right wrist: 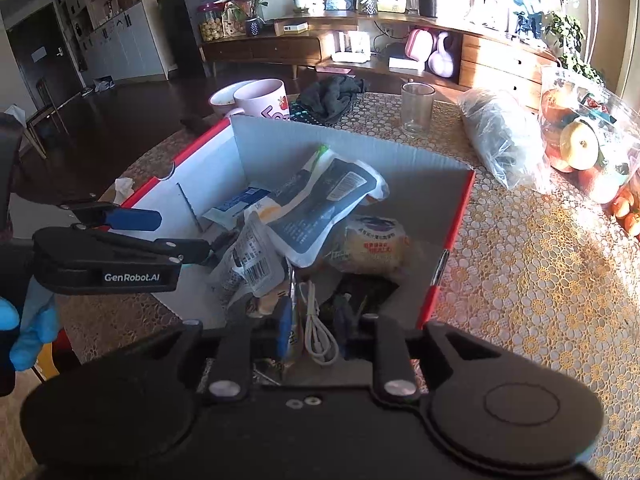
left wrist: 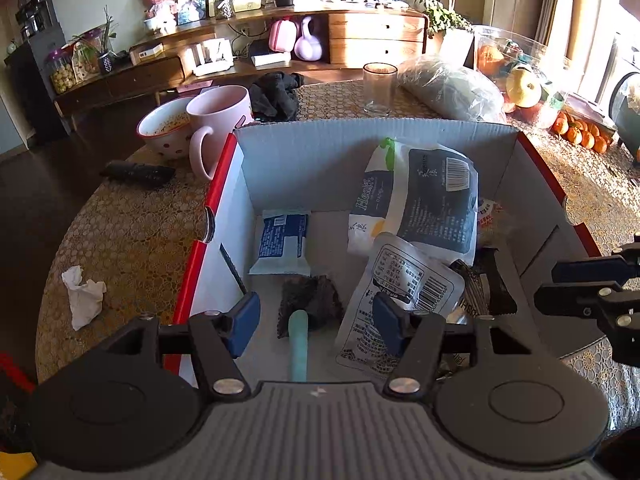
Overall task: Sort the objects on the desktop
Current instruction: 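Lower the sausage packet and cable into the shoebox and open both tools, then lift both open tools up out of the shoebox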
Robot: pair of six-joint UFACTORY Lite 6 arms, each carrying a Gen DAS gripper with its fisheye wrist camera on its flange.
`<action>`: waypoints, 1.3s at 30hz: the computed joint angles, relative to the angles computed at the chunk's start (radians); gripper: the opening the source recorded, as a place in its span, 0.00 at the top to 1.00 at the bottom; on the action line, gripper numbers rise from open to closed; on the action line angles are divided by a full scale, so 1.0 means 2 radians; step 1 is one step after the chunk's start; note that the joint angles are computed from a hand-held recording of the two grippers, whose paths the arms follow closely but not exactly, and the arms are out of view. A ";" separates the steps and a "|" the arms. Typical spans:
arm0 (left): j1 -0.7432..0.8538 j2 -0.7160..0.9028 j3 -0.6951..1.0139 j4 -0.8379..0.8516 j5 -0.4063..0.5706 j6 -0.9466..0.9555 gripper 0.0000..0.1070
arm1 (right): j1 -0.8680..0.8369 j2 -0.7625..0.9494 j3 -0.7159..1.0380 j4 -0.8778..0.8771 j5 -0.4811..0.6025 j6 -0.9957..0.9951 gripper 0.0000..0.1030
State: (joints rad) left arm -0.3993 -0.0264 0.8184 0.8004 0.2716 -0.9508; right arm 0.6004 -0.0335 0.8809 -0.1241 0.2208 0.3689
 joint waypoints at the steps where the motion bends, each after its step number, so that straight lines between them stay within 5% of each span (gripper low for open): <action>1: 0.000 -0.003 -0.003 -0.004 -0.003 -0.001 0.35 | 0.001 -0.003 -0.003 -0.006 -0.001 0.006 0.75; 17: -0.027 -0.071 -0.044 0.032 0.002 -0.080 0.05 | 0.002 -0.113 -0.085 -0.019 -0.025 0.025 0.32; 23: -0.038 -0.100 -0.062 0.052 0.009 -0.115 0.04 | 0.003 -0.161 -0.117 -0.051 -0.032 0.058 0.18; 39: -0.164 -0.210 -0.107 0.112 0.129 -0.242 0.04 | 0.062 -0.309 -0.192 -0.298 0.019 0.312 0.07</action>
State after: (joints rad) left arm -0.7270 -0.4457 0.6052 1.0239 0.5287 -1.4342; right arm 0.7241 -0.6508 0.4975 -0.7210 0.2592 0.9920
